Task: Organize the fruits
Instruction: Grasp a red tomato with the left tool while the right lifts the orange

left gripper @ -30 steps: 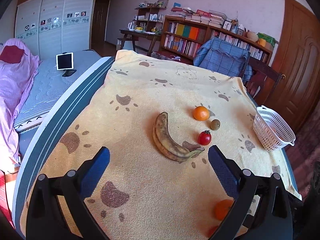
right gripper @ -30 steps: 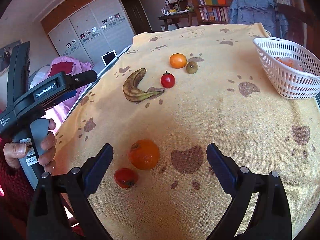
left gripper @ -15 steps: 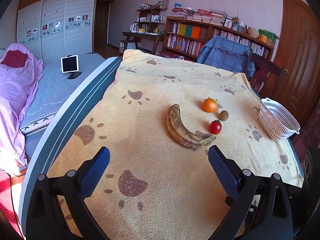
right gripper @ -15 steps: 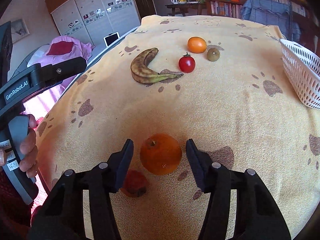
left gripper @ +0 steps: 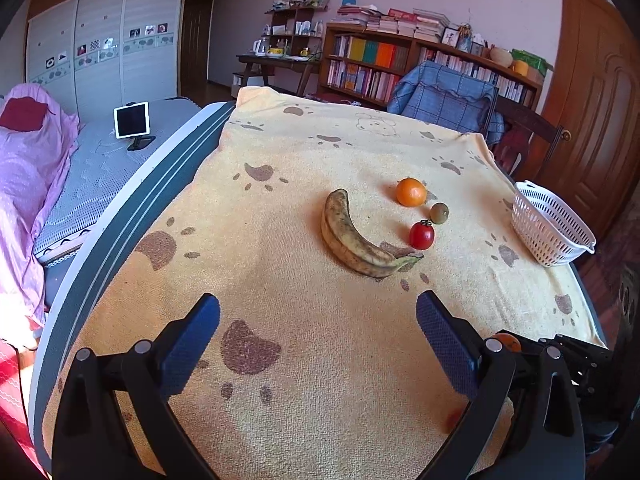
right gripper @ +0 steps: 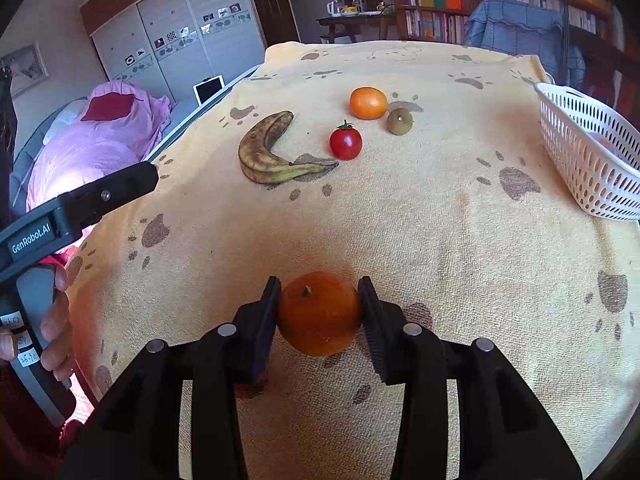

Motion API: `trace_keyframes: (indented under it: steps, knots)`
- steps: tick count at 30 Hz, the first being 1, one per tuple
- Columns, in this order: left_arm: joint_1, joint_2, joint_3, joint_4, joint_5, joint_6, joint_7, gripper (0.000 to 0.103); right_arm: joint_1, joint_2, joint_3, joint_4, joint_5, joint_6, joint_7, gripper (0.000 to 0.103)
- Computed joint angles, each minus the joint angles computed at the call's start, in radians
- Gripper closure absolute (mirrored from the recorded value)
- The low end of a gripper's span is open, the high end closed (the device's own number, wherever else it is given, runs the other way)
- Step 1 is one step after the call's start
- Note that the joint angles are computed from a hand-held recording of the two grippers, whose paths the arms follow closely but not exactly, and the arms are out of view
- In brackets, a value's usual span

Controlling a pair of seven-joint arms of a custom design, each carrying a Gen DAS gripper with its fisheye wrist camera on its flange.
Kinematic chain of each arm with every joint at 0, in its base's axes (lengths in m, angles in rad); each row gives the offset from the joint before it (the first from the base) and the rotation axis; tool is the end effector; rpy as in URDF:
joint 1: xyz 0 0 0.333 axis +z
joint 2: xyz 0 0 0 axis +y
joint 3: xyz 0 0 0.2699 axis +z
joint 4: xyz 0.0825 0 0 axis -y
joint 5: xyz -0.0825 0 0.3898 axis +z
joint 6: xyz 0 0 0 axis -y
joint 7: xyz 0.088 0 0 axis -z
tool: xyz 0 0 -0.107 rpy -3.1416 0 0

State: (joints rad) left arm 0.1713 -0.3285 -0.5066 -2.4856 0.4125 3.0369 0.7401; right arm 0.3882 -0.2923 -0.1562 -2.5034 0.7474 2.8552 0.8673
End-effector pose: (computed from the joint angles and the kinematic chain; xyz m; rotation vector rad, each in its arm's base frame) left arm 0.4622 -0.1991 0.4369 -1.7936 1.6967 -0.9230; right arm 0.4849 0.0768 0.4008 -1.9244 1.4626 -0.3221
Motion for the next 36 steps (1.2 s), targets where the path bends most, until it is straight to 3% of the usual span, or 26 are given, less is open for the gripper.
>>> trace_keyframes:
  steps: [5,12,16,19,20,22,27,36]
  knots:
    - [-0.087,0.027,0.038,-0.001,-0.05,-0.013,0.052,0.005,-0.027,-0.011,-0.016,-0.01,-0.021,0.03,0.038,0.062]
    - [-0.284,0.05,0.14,-0.01,-0.192,-0.034,0.26,0.005,-0.038,-0.018,-0.05,-0.027,-0.024,0.033,0.05,0.062]
    - [-0.404,0.073,0.216,-0.003,-0.341,-0.039,0.421,0.005,-0.035,-0.02,-0.061,-0.035,-0.011,0.027,0.042,0.062]
    - [-0.454,0.089,0.244,0.007,-0.441,-0.053,0.518,0.006,-0.032,-0.022,-0.066,-0.038,0.006,0.024,0.025,0.062]
    - [-0.461,0.093,0.246,0.01,-0.466,-0.058,0.539,0.007,-0.032,-0.024,-0.066,-0.04,0.011,0.023,0.02,0.062]
    - [-0.482,0.107,0.259,0.023,-0.526,-0.08,0.589,0.021,-0.03,-0.022,-0.069,-0.039,0.023,0.022,0.009,0.062]
    - [-0.487,0.131,0.257,0.048,-0.605,-0.133,0.648,0.036,-0.035,-0.019,-0.067,-0.034,0.048,0.011,-0.013,0.062]
    - [-0.477,0.134,0.231,0.054,-0.599,-0.158,0.66,0.062,-0.046,-0.02,-0.056,-0.033,0.077,0.004,-0.036,0.062]
